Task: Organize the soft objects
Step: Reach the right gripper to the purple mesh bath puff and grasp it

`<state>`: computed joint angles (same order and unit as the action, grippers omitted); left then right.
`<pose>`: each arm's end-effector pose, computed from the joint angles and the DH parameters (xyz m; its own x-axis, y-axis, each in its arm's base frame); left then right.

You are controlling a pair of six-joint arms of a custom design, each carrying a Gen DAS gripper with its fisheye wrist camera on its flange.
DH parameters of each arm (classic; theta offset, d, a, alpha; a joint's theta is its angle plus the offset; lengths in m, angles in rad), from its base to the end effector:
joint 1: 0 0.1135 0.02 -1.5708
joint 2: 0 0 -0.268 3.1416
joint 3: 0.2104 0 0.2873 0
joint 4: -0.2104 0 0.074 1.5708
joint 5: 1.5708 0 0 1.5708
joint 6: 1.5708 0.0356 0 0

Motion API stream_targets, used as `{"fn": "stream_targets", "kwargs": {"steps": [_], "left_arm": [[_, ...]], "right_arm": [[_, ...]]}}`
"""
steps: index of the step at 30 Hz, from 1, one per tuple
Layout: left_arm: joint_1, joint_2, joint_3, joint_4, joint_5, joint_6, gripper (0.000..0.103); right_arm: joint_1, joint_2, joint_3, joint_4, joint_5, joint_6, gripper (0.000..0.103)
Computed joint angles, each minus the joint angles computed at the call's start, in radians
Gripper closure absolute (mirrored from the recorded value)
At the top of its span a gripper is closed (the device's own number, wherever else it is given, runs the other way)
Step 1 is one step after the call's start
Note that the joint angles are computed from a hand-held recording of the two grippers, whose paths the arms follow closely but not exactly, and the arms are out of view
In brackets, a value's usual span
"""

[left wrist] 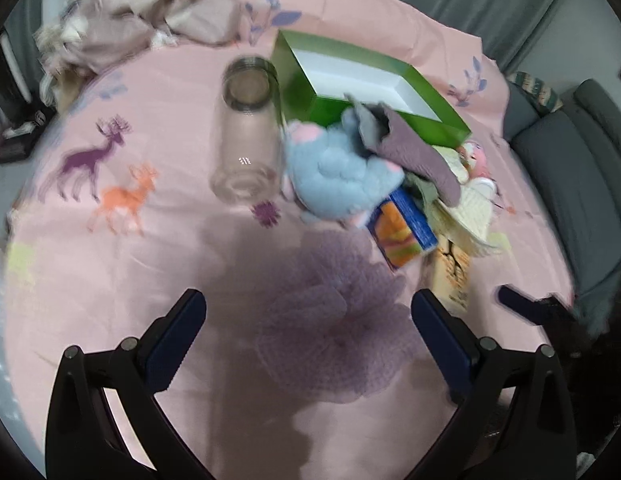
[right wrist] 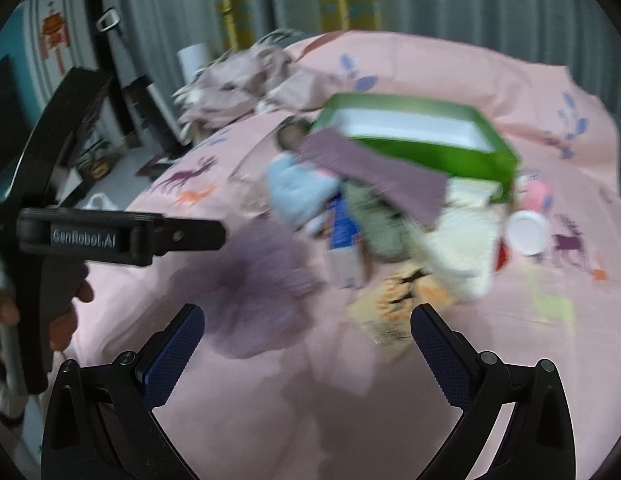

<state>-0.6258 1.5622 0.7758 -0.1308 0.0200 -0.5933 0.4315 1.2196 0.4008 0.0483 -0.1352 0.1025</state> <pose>0.2632 -0.1911 0.1380 -0.8664 -0.0635 -0.4953 0.1340 0.9259 -0.3531 0.2178 0.1056 0.1248 -0.6807 -0.2018 -0.7042 -0.4349 0.8849 0.1668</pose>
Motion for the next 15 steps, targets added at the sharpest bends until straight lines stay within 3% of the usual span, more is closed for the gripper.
{"fn": "stream_targets", "kwargs": {"steps": [3, 7, 9, 13, 15], "left_arm": [[0.024, 0.016, -0.031, 0.077, 0.125, 0.006, 0.001], [0.013, 0.056, -0.021, 0.099, 0.139, 0.020, 0.008], [0.021, 0.081, -0.016, 0.111, 0.149, 0.011, 0.031], [0.042, 0.141, 0.005, 0.111, 0.179, -0.005, 0.049], [0.035, 0.164, 0.022, 0.100, 0.185, 0.006, 0.061]], "right_arm": [[0.018, 0.116, 0.027, 0.044, -0.070, 0.003, 0.000], [0.042, 0.242, 0.057, 0.108, -0.102, 0.027, 0.000], [0.046, 0.309, 0.087, 0.128, -0.101, 0.040, 0.000], [0.060, 0.376, 0.126, 0.142, -0.071, 0.056, 0.003], [0.069, 0.390, 0.135, 0.150, -0.069, 0.052, 0.011]]}}
